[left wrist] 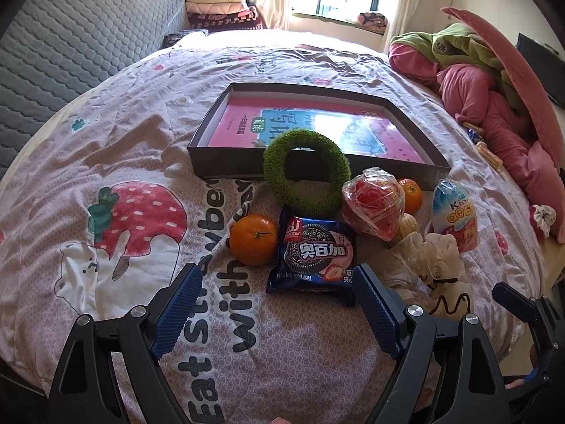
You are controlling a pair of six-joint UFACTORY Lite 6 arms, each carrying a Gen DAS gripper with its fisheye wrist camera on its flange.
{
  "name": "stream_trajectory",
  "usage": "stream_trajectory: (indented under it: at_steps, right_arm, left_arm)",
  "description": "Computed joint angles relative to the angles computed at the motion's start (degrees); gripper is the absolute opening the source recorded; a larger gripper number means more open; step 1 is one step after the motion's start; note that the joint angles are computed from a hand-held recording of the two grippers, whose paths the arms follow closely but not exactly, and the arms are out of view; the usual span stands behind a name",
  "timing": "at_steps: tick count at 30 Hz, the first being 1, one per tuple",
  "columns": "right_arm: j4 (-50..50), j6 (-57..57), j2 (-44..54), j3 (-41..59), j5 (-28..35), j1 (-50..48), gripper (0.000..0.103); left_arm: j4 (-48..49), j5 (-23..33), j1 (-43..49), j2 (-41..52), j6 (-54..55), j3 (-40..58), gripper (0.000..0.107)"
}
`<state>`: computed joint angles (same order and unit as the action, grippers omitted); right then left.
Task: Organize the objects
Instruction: 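Move left tool toward green fuzzy ring while right tool approaches white mesh bag, then close left tool on green fuzzy ring while right tool grasps white mesh bag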
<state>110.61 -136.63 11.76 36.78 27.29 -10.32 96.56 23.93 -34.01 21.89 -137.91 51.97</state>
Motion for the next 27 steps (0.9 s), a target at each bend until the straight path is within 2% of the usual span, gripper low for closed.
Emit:
stream_trajectory:
  at_steps: [12, 20, 27]
  right_arm:
    - [1.1, 1.0, 3.7, 2.9, -1.3, 3.0, 0.099]
    - [6.1, -2.2, 6.3, 4.6, -3.7, 6.0, 0.096]
    - [2.4, 2.7, 8.0, 6.8, -3.3, 6.6, 0.095]
  left_arm:
    - [2.2, -3.1, 5.6, 0.2, -0.2, 2.3, 0.087]
    - [-2.9, -6.1, 9.3, 4.0, 7.6, 7.9, 0.087]
    - [-8.3, -9.3, 12.1, 8.2, 15.4, 13.4, 0.087]
